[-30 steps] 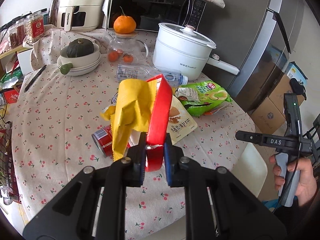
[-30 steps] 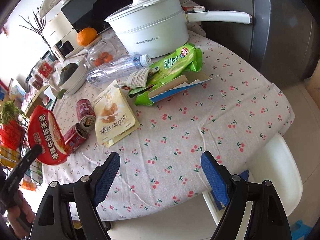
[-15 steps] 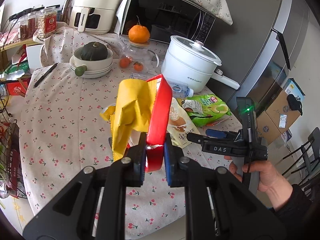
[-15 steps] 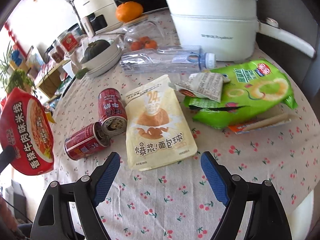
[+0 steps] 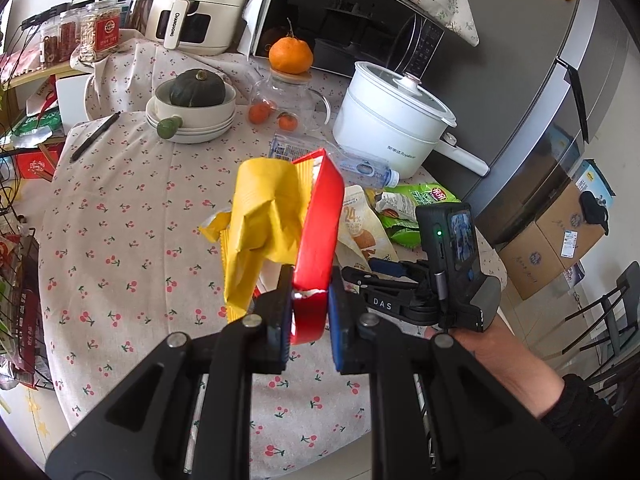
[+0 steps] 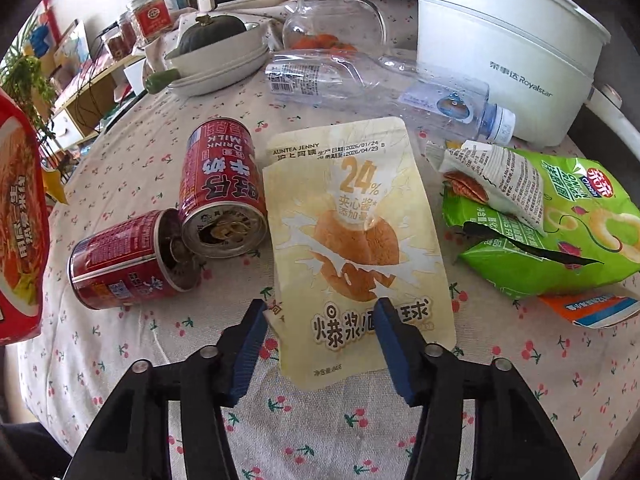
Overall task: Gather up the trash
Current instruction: 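Lift the noodle cup with the left gripper while the right grasps the bread snack bag, then carry both items to the white bin and open both grippers to drop them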
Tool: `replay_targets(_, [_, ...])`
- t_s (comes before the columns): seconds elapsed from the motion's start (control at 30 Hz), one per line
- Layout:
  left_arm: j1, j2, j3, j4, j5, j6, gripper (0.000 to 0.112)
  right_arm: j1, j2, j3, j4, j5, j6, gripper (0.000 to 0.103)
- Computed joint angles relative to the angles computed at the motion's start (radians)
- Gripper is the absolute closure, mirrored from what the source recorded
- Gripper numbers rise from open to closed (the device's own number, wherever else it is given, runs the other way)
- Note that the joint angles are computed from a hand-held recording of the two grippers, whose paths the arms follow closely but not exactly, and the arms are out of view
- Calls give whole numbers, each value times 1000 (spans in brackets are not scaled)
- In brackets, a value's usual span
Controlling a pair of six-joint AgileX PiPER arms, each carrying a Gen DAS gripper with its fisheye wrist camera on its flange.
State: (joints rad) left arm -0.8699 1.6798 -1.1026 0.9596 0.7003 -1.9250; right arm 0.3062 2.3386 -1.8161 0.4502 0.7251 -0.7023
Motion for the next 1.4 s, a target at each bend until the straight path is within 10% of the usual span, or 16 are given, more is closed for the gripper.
replay_targets(0.2, [0,-2,1,1,0,-1,95,-47,-20,4,124,88,-56,88])
replay_targets(0.9, [-57,47,-84,29,-24,-8,95,-341,-351,282,454,334,-295,91])
replay_targets(1.4, [-81,282,-424,-143,-60,307,95,-731,-392,264,431,476,-372,91])
